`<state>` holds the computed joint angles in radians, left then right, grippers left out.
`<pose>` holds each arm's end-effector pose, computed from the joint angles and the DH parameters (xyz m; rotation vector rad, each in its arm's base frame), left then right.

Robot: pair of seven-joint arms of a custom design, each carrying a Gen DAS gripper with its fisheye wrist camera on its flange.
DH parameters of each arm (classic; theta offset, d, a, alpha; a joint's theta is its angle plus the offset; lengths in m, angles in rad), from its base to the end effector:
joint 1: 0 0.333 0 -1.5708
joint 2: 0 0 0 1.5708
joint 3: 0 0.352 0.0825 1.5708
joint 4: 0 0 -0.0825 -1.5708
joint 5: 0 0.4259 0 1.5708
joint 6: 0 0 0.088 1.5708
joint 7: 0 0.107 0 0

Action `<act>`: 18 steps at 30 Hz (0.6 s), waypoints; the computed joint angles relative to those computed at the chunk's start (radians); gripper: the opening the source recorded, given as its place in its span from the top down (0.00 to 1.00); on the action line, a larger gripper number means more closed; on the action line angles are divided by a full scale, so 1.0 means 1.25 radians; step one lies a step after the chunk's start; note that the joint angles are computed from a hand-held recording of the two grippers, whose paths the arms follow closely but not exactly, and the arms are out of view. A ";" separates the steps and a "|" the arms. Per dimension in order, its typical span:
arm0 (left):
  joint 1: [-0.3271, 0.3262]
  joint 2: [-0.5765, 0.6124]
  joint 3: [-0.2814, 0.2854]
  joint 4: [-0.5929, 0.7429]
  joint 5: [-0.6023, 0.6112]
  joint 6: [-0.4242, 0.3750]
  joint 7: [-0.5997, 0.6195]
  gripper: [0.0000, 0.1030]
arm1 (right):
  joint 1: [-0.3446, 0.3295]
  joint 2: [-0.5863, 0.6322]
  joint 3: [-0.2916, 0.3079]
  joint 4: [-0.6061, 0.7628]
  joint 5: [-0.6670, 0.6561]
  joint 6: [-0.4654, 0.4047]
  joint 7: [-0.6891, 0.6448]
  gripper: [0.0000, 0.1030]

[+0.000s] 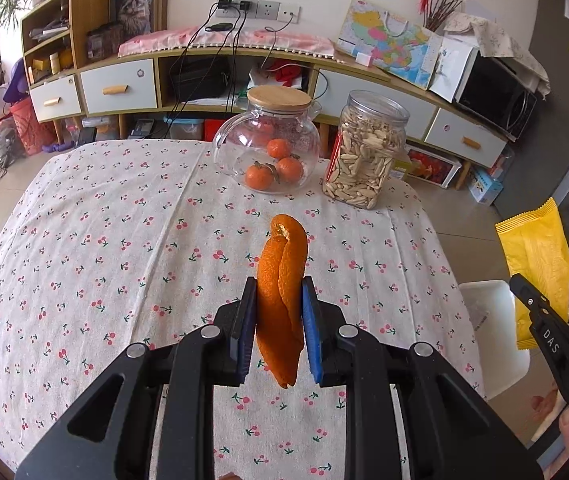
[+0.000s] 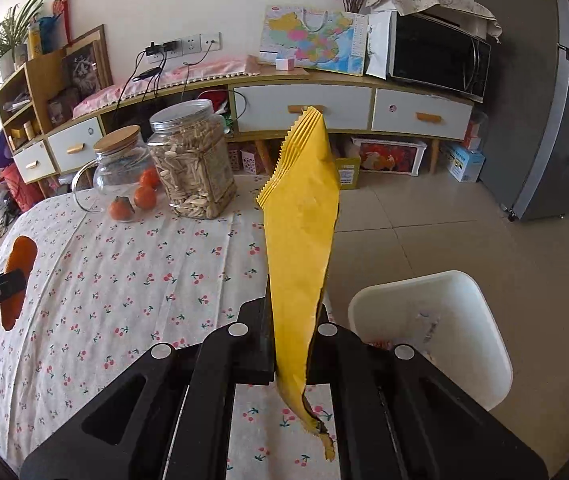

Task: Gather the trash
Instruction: 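Carry the yellow packet and orange peel to the bin and release both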

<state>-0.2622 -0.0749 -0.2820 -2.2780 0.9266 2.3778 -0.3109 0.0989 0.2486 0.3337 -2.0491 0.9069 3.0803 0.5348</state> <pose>0.4795 -0.2820 0.4168 -2.2683 1.0622 -0.5619 0.6266 0.2059 0.3986 -2.0576 1.1670 -0.4910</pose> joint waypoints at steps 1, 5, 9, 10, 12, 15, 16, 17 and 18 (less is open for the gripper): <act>-0.001 0.009 -0.001 0.008 0.001 -0.003 0.002 0.79 | 0.011 0.005 -0.023 0.003 -0.021 0.004 0.032 0.96; -0.012 0.044 0.000 0.039 0.016 -0.019 0.004 0.79 | 0.053 0.023 -0.120 0.011 -0.152 0.012 0.203 0.96; -0.032 0.087 0.007 0.075 0.024 -0.027 0.028 0.79 | 0.150 0.044 -0.280 0.021 -0.336 -0.023 0.406 0.92; -0.039 0.099 0.009 0.086 0.023 -0.029 0.039 0.79 | 0.182 0.052 -0.329 0.030 -0.395 -0.055 0.460 0.82; -0.054 0.124 0.013 0.114 0.028 -0.047 0.052 0.79 | 0.224 0.062 -0.396 0.031 -0.480 -0.054 0.552 0.57; -0.076 0.157 0.023 0.156 0.040 -0.053 0.060 0.79 | 0.240 0.060 -0.437 0.021 -0.545 -0.006 0.619 0.51; -0.083 0.167 0.026 0.170 0.044 -0.050 0.061 0.79 | 0.258 0.060 -0.464 0.017 -0.568 0.012 0.653 0.39; -0.089 0.181 0.030 0.188 0.045 -0.046 0.065 0.79 | 0.280 0.059 -0.498 0.010 -0.588 0.034 0.689 0.31; -0.095 0.199 0.033 0.209 0.043 -0.039 0.071 0.79 | 0.292 0.058 -0.520 0.007 -0.601 0.047 0.715 0.29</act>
<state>-0.3809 0.1732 -0.2402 -2.0164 0.9807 2.3290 -0.2216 0.4633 0.3211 -0.3169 -2.0405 0.1554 3.1393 1.4290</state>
